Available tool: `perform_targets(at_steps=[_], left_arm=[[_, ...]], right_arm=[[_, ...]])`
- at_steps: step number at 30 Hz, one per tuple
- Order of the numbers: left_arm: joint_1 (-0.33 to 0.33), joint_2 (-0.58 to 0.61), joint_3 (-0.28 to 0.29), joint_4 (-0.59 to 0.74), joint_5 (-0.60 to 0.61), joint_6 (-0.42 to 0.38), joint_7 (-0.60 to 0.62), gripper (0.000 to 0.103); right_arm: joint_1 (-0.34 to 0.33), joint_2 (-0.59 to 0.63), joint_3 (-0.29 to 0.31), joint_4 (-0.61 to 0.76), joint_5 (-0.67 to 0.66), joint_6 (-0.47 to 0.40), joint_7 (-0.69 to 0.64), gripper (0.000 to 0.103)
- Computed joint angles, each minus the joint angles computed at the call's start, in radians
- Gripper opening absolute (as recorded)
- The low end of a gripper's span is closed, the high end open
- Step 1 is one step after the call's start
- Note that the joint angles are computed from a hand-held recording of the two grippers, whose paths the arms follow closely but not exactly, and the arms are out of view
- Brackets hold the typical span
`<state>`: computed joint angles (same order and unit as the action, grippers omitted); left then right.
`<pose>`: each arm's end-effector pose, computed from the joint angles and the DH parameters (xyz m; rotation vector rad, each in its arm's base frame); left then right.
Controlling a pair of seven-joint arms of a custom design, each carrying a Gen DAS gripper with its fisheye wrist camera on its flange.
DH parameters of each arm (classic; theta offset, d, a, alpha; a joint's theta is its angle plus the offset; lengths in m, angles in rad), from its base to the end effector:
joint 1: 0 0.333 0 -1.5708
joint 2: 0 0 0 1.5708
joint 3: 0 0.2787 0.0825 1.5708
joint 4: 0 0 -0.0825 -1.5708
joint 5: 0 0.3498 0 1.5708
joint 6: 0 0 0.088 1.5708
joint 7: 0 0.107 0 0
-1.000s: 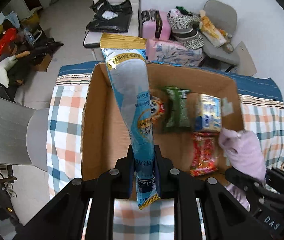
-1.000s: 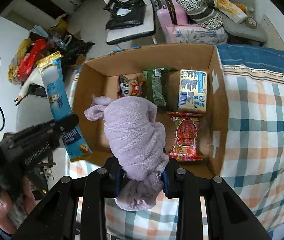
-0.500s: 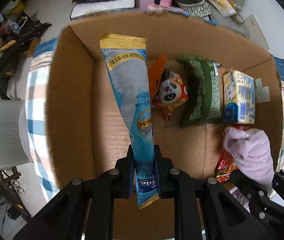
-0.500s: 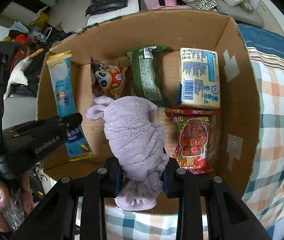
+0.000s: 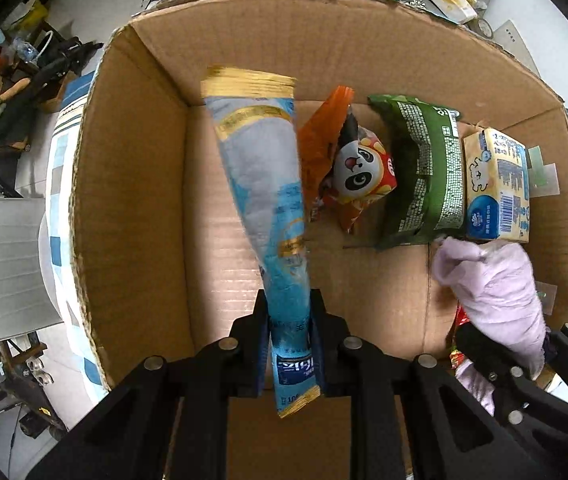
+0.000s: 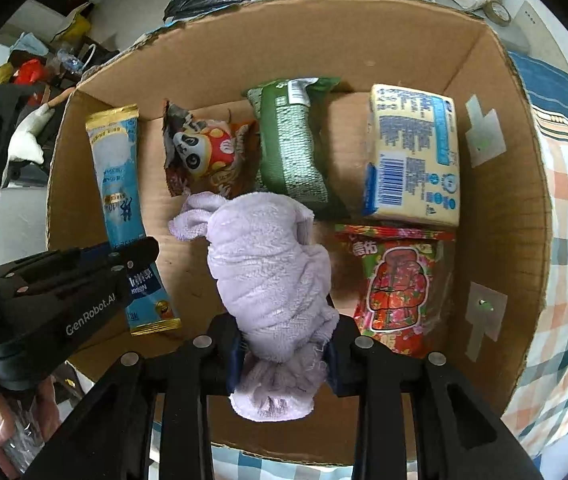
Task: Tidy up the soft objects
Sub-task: 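Carry the tube and plush into the box and open both grippers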
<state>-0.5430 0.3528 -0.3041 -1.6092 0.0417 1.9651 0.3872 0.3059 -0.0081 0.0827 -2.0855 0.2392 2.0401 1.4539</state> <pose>0.4238 -0.4469 0.4108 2.5096 -1.7753 0.0064 0.4678 0.2058 0.4059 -2.5197 1.6832 0.2891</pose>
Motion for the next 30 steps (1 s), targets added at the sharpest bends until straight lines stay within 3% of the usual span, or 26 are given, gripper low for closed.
perform_targets(at_steps=[6, 11, 14, 16, 19, 22, 30], left_arm=[[-0.016, 0.013, 0.0, 0.026, 0.012, -0.055, -0.019, 0.025], [-0.035, -0.012, -0.002, 0.016, 0.034, -0.053, -0.073, 0.035], [-0.042, -0.039, -0.004, -0.01, 0.05, -0.033, -0.111, 0.047], [-0.046, -0.05, -0.004, -0.016, 0.069, -0.03, -0.127, 0.067], [-0.054, -0.076, -0.007, -0.03, 0.098, -0.032, -0.164, 0.085], [-0.06, -0.093, -0.011, -0.035, 0.121, -0.039, -0.194, 0.092], [-0.062, -0.136, -0.026, -0.07, 0.153, -0.038, -0.232, 0.093]], right_arm=[[0.004, 0.022, 0.005, 0.014, 0.014, -0.017, -0.004, 0.043], [0.008, 0.002, 0.006, -0.011, -0.022, 0.004, 0.001, 0.057], [0.009, -0.018, 0.006, -0.026, -0.051, 0.022, 0.005, 0.068], [0.009, -0.035, 0.006, -0.034, -0.084, 0.034, 0.008, 0.077], [0.009, -0.062, 0.007, -0.053, -0.125, 0.055, 0.019, 0.096], [0.004, -0.082, 0.002, -0.066, -0.152, 0.066, 0.031, 0.101], [-0.01, -0.128, -0.006, -0.105, -0.194, 0.093, 0.041, 0.103]])
